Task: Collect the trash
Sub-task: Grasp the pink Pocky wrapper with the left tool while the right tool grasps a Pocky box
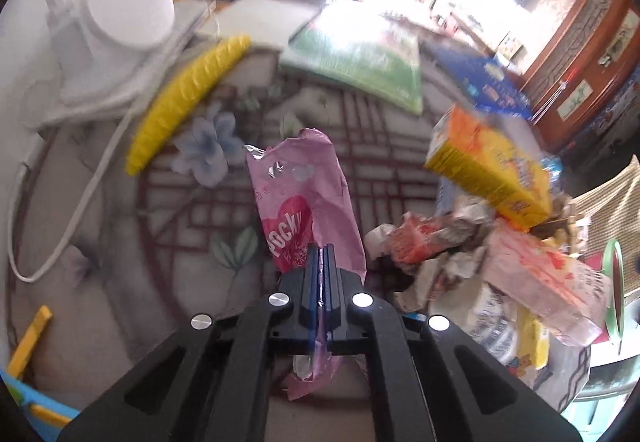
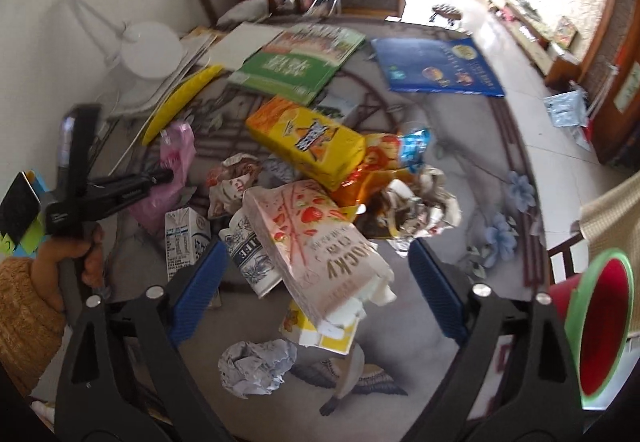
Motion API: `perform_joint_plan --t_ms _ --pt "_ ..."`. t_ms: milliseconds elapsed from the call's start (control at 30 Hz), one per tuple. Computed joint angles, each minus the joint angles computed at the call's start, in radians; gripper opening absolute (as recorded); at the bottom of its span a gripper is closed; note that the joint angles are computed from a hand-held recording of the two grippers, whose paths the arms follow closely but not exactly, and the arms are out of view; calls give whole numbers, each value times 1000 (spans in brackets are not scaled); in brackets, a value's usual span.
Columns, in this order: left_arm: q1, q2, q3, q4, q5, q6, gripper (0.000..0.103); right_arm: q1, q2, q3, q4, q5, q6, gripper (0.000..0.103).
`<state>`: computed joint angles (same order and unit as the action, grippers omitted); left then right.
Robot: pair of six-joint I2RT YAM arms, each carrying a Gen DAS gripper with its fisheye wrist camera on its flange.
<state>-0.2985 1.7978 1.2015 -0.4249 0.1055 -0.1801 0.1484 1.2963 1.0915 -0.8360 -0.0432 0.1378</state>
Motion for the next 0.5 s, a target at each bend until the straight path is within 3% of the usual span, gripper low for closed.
perform_joint_plan --t_ms 100,267,500 --pt "-3 -98 -49 20 -6 5 0 -27 133 77 -24 -59 -56 72" --pt "-20 -199 -71 29 4 15 0 -66 319 178 -83 -154 -89 72" --pt "-37 -224 -51 11 30 14 0 -69 412 161 -91 -217 -68 72"
